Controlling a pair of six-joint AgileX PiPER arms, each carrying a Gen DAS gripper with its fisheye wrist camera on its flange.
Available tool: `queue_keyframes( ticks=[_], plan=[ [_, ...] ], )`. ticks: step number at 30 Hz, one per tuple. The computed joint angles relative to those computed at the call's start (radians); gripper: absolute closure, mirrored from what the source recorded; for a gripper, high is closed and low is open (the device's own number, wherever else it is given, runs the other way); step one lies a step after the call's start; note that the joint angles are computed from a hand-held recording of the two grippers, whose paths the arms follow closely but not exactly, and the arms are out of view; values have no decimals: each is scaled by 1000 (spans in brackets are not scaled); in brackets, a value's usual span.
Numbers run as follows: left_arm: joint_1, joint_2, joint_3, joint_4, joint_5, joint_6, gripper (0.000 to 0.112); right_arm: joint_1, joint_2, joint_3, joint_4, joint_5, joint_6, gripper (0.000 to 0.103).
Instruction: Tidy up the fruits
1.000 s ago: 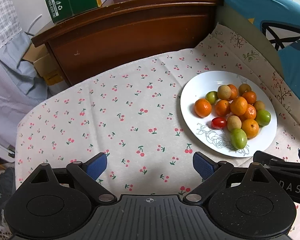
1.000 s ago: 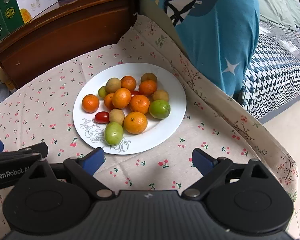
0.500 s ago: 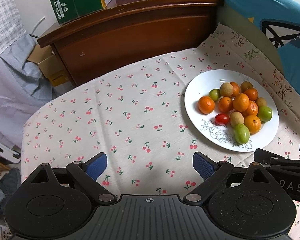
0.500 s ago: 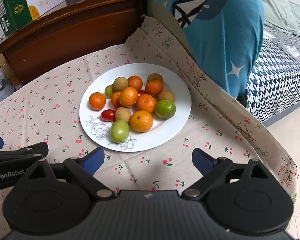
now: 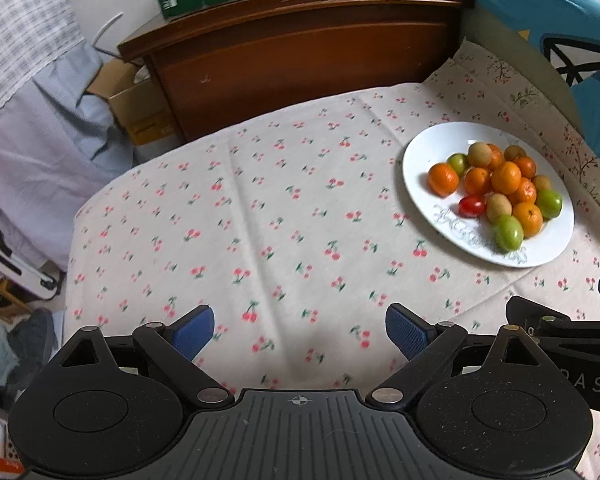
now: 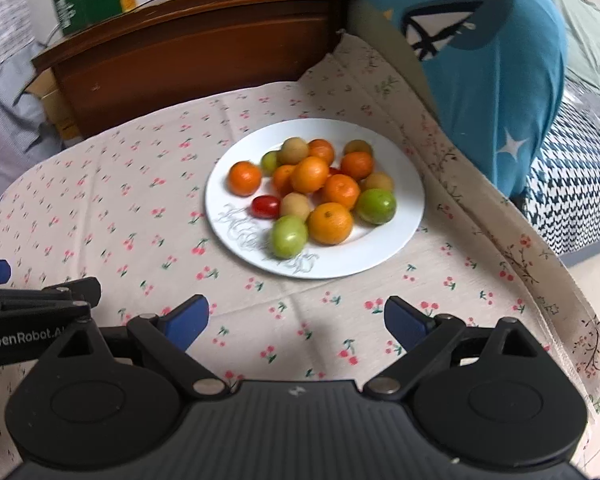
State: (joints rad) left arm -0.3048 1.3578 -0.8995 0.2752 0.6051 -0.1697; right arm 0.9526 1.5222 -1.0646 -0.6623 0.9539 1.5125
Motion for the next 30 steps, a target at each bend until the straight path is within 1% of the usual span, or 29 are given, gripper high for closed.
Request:
queue_keyframes(
  ticks=[12, 15, 21, 24, 26, 30],
  plan=[
    [87, -110, 123, -31, -6, 61, 18, 111, 27, 15, -13, -17, 53, 9],
    [134, -144, 159, -71, -15, 114, 18, 140, 42, 18, -18, -23, 72, 9],
    [248, -187, 190, -185, -15, 265, 18, 196, 83, 40, -38, -51, 169, 9],
    [291, -203, 197, -228, -14, 323, 18, 226, 134, 30, -65, -33, 224, 8],
    [320, -206, 196, -269, -11, 373, 18, 261, 168, 20, -125, 0, 284, 7],
    [352, -203, 199, -312, -19, 432, 18, 284, 205, 16, -195, 17, 378, 2]
  ],
)
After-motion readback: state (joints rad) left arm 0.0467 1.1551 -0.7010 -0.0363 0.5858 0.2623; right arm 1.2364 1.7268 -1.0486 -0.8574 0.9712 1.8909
